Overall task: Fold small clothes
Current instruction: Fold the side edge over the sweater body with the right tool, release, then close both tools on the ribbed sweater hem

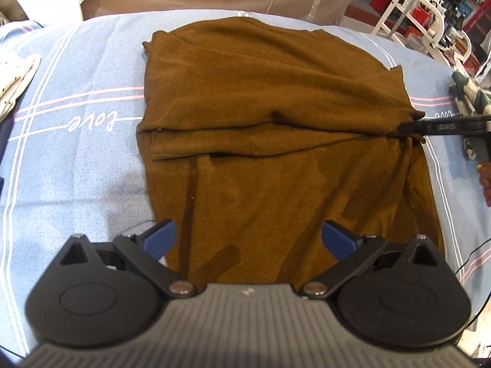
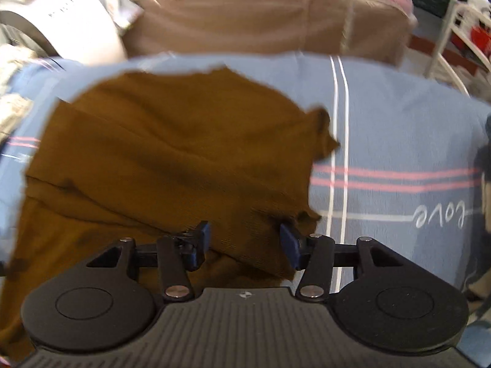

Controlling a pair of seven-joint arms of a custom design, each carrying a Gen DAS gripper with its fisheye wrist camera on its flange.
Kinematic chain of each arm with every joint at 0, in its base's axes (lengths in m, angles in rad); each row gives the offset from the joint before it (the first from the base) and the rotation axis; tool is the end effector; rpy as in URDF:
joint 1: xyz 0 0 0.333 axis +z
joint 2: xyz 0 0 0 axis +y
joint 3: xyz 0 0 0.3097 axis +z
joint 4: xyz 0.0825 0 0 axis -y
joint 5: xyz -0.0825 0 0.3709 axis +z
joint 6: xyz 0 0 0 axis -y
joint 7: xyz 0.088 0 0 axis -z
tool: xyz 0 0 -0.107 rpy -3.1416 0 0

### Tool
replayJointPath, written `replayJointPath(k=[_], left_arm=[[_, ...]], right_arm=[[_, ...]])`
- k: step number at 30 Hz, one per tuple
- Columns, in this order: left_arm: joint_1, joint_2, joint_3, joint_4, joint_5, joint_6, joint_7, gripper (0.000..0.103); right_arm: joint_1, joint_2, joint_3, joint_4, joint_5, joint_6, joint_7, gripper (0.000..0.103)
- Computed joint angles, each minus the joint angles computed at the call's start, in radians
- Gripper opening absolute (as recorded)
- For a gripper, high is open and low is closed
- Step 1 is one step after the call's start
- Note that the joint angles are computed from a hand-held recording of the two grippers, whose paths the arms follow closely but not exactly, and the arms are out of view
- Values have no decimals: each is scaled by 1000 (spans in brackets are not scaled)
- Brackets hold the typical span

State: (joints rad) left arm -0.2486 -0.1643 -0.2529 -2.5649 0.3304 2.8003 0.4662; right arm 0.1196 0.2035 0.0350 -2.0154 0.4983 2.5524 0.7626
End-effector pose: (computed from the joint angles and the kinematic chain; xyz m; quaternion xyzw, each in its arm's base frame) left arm 0.3987 -0.2358 0.3650 -0.7880 0.5762 -0.1920 0.1011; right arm 0.6000 0.0860 0.3879 -0.8572 0.4579 -0.0674 0.2256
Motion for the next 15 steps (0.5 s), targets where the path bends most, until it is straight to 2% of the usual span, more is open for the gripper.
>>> replayJointPath(k=[2,5,8,12,15], left_arm=[[-2,0,1,3,-4,-6,3,103],[2,-7,-5,0,12,-9,-9,103],[4,-18,-6,-9,24,-14,-16,103],[6,-41,-8,-35,31,-10,-26,103],[-5,-69,-2,-66,16,-9,-6,103]], right_arm=[[6,20,-6,-1,-29,-8,22,101],[5,17,-1,-5,-23,-1,22,103],[-22,-53,15,-52,89,13,-59,103],[-45,-158,-15,-100,217,-102,-122,103],[-53,-221,-50,-148,237,-178,-107,103]])
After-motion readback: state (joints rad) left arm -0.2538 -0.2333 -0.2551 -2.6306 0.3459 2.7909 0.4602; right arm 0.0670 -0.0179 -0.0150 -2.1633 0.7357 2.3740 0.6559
